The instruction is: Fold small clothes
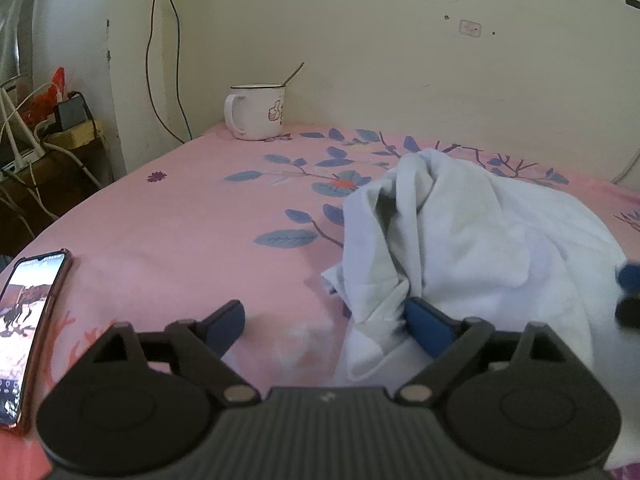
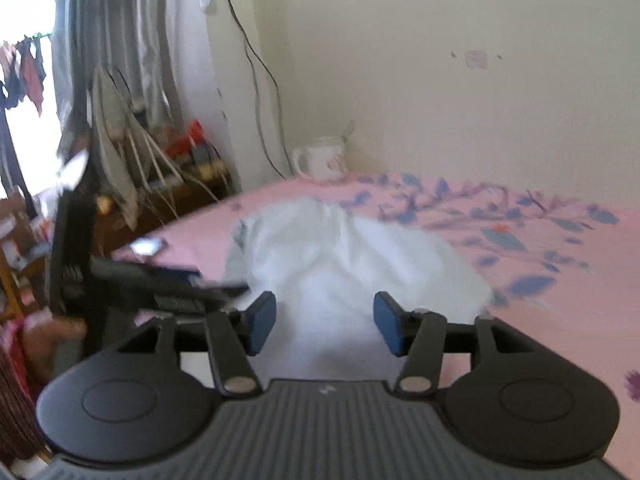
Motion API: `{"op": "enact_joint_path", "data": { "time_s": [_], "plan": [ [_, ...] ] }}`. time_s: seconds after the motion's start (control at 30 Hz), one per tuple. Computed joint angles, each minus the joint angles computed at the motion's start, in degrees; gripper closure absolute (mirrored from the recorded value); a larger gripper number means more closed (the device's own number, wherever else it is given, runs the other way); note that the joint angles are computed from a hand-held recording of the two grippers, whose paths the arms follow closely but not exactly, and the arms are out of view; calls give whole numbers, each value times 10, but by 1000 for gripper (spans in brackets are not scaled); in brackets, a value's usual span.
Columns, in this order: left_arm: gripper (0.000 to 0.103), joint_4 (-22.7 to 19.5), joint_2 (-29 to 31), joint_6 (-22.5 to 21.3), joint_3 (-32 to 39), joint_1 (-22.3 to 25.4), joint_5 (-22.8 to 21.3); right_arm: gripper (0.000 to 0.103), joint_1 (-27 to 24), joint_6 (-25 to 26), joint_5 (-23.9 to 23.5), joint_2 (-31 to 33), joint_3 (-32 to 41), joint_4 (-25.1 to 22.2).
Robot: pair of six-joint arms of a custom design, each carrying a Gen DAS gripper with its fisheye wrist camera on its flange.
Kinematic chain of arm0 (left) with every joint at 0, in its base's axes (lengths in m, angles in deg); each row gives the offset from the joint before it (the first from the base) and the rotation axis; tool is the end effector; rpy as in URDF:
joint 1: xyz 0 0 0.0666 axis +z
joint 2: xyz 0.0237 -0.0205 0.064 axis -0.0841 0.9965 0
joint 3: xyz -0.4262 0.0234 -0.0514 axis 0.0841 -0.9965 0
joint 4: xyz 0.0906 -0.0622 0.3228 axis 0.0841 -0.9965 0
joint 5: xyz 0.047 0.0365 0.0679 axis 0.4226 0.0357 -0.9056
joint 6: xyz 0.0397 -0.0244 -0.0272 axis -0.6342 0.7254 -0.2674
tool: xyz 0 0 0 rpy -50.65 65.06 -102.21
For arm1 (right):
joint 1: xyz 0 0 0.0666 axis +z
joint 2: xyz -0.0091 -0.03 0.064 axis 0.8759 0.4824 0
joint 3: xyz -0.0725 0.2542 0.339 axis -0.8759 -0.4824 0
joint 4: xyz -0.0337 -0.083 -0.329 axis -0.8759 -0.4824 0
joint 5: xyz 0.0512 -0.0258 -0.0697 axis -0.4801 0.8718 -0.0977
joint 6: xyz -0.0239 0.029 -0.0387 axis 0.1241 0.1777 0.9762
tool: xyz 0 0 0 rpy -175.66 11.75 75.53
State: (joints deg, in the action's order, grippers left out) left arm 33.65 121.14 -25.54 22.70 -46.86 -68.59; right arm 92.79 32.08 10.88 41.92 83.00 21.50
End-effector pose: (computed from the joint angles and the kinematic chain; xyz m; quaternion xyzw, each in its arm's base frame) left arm 0.4423 -0.3849 0.3184 0.1516 0.8839 -0.0753 0.4359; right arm 0.3603 0.2056 0.3041 -0.0390 0.8189 0.0529 0.5701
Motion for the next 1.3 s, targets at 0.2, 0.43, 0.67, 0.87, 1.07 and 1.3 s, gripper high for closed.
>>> {"op": "enact_joint_path", "data": {
  "time_s": [0.2,0.43,0.67,0.87,1.07,1.3],
  "plan": [
    [7,-8,2,4,5,-2,-10,22,10,45,10,28,10,-16],
    [0,-26,5,23,13,4,-3,6,14,56,11,30,16,-36],
    [0,-29,5,29,13,10,9,6,9,42,-10,21,5,-31],
    [0,-36,7,28,18,10,11,6,-3,18,-43,18,3,-32],
    [0,-44,7,28,22,9,11,6,-12,8,-65,14,-5,-18],
    [0,-36,5,35,15,8,10,6,-19,5,-79,11,-10,-11]
  ]
}}
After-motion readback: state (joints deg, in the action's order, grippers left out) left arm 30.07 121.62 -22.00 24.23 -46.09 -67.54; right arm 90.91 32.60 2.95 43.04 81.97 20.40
